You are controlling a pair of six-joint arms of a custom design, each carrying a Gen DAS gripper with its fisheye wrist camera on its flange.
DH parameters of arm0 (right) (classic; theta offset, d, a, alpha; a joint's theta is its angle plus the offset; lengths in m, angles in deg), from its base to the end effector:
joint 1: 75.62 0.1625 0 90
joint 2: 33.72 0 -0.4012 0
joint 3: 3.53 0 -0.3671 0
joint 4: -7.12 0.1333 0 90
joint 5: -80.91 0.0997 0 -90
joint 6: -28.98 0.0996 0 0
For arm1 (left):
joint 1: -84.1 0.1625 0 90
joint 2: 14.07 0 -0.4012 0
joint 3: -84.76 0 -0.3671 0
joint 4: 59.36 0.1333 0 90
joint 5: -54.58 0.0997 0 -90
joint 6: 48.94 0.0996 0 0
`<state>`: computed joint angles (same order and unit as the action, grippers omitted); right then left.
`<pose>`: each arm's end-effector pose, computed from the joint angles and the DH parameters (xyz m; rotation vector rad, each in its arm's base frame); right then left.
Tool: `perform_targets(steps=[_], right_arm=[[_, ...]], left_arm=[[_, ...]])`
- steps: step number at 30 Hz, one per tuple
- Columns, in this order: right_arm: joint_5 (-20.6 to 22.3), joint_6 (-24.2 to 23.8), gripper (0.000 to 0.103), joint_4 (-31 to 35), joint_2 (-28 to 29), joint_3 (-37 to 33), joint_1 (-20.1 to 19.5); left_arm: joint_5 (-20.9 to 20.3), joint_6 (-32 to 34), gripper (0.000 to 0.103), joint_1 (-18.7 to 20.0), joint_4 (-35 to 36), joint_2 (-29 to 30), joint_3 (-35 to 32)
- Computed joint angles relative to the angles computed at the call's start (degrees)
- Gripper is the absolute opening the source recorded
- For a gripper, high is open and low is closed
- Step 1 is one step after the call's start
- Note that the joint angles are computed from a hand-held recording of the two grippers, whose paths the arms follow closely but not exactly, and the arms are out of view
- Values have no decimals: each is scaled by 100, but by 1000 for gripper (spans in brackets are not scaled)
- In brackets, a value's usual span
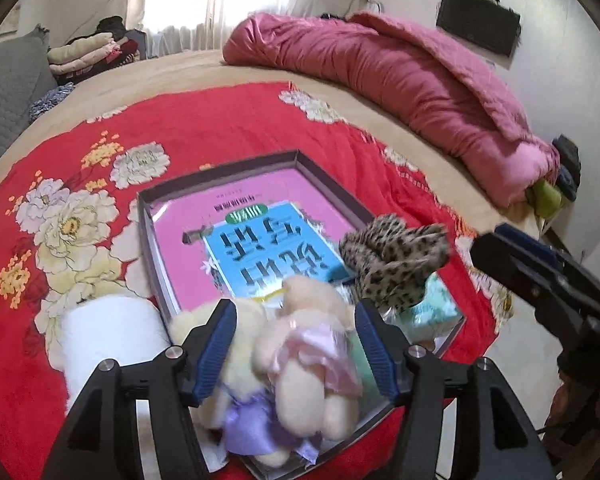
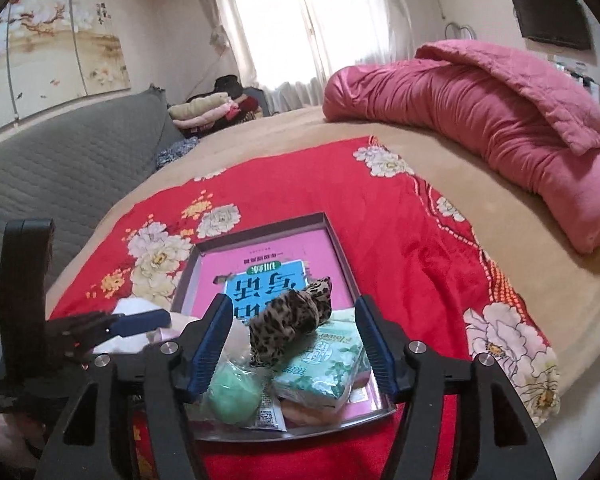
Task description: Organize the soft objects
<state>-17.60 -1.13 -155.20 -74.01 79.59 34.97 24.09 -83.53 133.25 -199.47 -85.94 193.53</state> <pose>0.3609 -0.6234 0.1357 1.1752 -2.6116 0.7333 -0.1790 -0.5420 0.2970 -0.0259 2.2616 -0.9960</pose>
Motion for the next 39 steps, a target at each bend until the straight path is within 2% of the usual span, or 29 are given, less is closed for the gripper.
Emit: perform_targets(steps=[7,11,15,19,22,25,30,37,39], right_arm=[[-77,-40,68,-174,-289,375,178],[-111,-19,70,-151,-457,633,277],[-228,219,71,-316,-613,968,402],[-640,211,74,-576,-731,1346,653],[-790,278,74,-755,-820,1658,815],[-926,322,74,-1351,-856,2055,957],[-1196,160,75,-1788,-877,2431,1206],[-1603,305,76,-1705,-922,2542,1219],[-1806,218,76,-1819,-903,2606,1225]], left_arm=[[261,-359,64,-313,187,-465,291],[407,-1110,66,-524,987,-824,466],[568,-2122,66,-751,2099,-1202,633],[582,-2972,66,-949,2961,-1577,839],[527,-3612,66,-1103,3497,-1870,985],[560,-4683,66,-1330,4639,-2103,975],[505,-5715,66,-1646,5759,-2297,1006],[263,-6012,66,-1884,5936,-2440,1203],[257,-6158,66,-1944,6108,-2431,1189]])
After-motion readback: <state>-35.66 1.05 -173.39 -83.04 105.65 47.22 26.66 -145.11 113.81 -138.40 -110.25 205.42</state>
